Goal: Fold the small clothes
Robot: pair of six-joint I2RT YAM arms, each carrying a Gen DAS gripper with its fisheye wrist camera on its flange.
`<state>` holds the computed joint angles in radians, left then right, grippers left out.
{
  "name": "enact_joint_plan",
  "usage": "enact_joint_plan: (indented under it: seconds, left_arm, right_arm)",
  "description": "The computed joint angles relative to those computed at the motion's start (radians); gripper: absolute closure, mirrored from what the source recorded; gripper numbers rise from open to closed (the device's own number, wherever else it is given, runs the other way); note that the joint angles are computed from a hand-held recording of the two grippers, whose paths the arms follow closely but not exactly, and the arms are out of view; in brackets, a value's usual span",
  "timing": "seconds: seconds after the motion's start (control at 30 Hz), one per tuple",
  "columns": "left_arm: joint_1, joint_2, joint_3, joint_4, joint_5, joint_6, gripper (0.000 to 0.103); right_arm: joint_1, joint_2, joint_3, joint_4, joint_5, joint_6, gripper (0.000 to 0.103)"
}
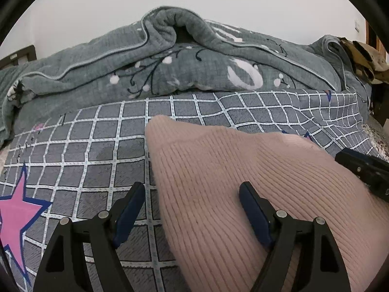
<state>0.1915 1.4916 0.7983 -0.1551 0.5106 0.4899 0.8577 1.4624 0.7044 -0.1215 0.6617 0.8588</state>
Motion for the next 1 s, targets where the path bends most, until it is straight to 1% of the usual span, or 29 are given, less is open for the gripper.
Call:
enact_joint_plan:
  seconds: [0.1, 0.13, 0.23, 0.3, 0.4, 0.47, 0.5, 0.63, 0.7, 0.77, 0.87, 0.93, 0.97, 1.0]
  left_arm:
    - [-0.001, -0.066, -0.033, -0.012, 0.007, 0.016, 0.026]
    - [0.002, -0.093, -0.046, -0.025, 0.018, 0.03, 0.026]
    - [0.032, -0.162, -0.058, -0.127, 0.076, 0.107, 0.026]
    - [0.068, -0.189, -0.05, -0.22, 0.128, 0.162, 0.026]
    - [0.129, -0.218, -0.036, -0.354, 0.18, 0.226, 0.026]
    - [0.183, -0.237, -0.032, -0.444, 0.222, 0.292, 0.026]
    - [0.209, -0.249, -0.035, -0.476, 0.237, 0.322, 0.026]
    - [0.309, -0.27, -0.03, -0.641, 0.28, 0.442, 0.026]
    - [0.348, -0.3, -0.049, -0.695, 0.276, 0.514, 0.026]
    - [0.406, -0.338, -0.076, -0.756, 0.28, 0.616, 0.026]
    - [0.519, -0.344, -0.086, -0.877, 0.299, 0.8, 0.026]
    - [0.588, -0.336, -0.09, -0.933, 0.298, 0.892, 0.03]
    - [0.606, -0.335, -0.096, -0.937, 0.293, 0.902, 0.035]
    - [0.618, -0.335, -0.102, -0.938, 0.286, 0.905, 0.043]
  right_arm:
    - [0.05, -0.041, -0.03, 0.044, 0.044, -0.041, 0.059]
    - [0.079, -0.061, -0.047, 0.077, 0.06, -0.071, 0.059]
    - [0.147, -0.092, -0.069, 0.114, 0.085, -0.123, 0.059]
    - [0.198, -0.089, -0.057, 0.088, 0.086, -0.122, 0.059]
    - [0.242, -0.046, -0.002, -0.047, 0.084, -0.026, 0.059]
    - [0.272, -0.028, 0.02, -0.143, 0.097, 0.069, 0.059]
    - [0.291, -0.043, 0.007, -0.158, 0.105, 0.107, 0.059]
    - [0.379, -0.137, -0.054, -0.181, 0.125, 0.231, 0.059]
    - [0.431, -0.142, -0.055, -0.21, 0.143, 0.289, 0.059]
    - [0.479, -0.128, -0.049, -0.24, 0.151, 0.356, 0.059]
    - [0.522, -0.119, -0.056, -0.235, 0.161, 0.413, 0.059]
    - [0.538, -0.12, -0.062, -0.221, 0.165, 0.43, 0.059]
    - [0.538, -0.12, -0.065, -0.209, 0.162, 0.432, 0.059]
    - [0.532, -0.119, -0.067, -0.202, 0.156, 0.434, 0.059]
